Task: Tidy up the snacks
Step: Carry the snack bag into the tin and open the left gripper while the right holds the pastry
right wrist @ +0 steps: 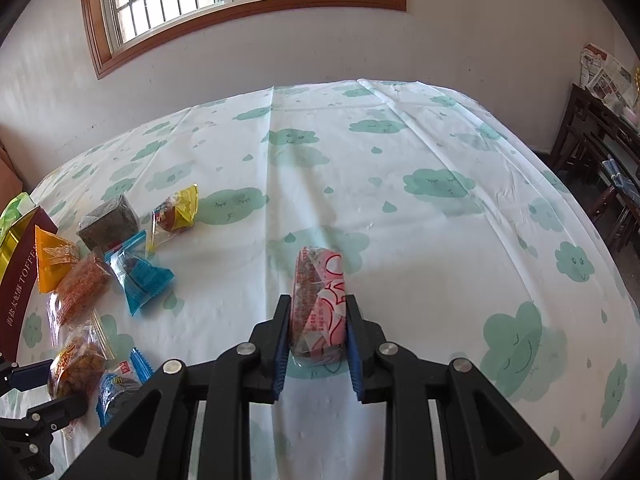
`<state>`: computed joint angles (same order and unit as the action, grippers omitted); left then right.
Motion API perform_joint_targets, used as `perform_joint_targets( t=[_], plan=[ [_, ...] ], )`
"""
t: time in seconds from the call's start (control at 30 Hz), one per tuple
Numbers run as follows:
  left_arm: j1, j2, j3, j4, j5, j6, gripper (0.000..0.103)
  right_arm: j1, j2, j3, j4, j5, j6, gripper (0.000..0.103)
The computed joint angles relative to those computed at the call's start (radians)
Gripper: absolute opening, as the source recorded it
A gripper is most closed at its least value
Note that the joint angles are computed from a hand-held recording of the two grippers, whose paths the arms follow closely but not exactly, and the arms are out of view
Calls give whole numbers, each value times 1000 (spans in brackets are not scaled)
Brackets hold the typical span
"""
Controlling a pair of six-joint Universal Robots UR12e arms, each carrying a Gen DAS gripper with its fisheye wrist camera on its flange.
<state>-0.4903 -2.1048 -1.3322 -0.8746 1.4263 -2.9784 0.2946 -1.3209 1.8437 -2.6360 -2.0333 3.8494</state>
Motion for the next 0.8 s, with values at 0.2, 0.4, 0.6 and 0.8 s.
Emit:
perform_joint_targets(
  t=[0.2,0.4,0.6,0.8],
  plan=[
    [4,11,-10,18,2,-5,36,1,2,-5,10,-4,-3,25],
    [14,30,-20,47,-13,-18,36,5,6,-15,32,-18,-8,25],
    [34,52,-31,84,-24,-41,36,8,10,-24,54,-31,-13,25],
    [66,70,-38,138,-13,-72,36,11,12,-28,62,-37,-14,26]
  ],
)
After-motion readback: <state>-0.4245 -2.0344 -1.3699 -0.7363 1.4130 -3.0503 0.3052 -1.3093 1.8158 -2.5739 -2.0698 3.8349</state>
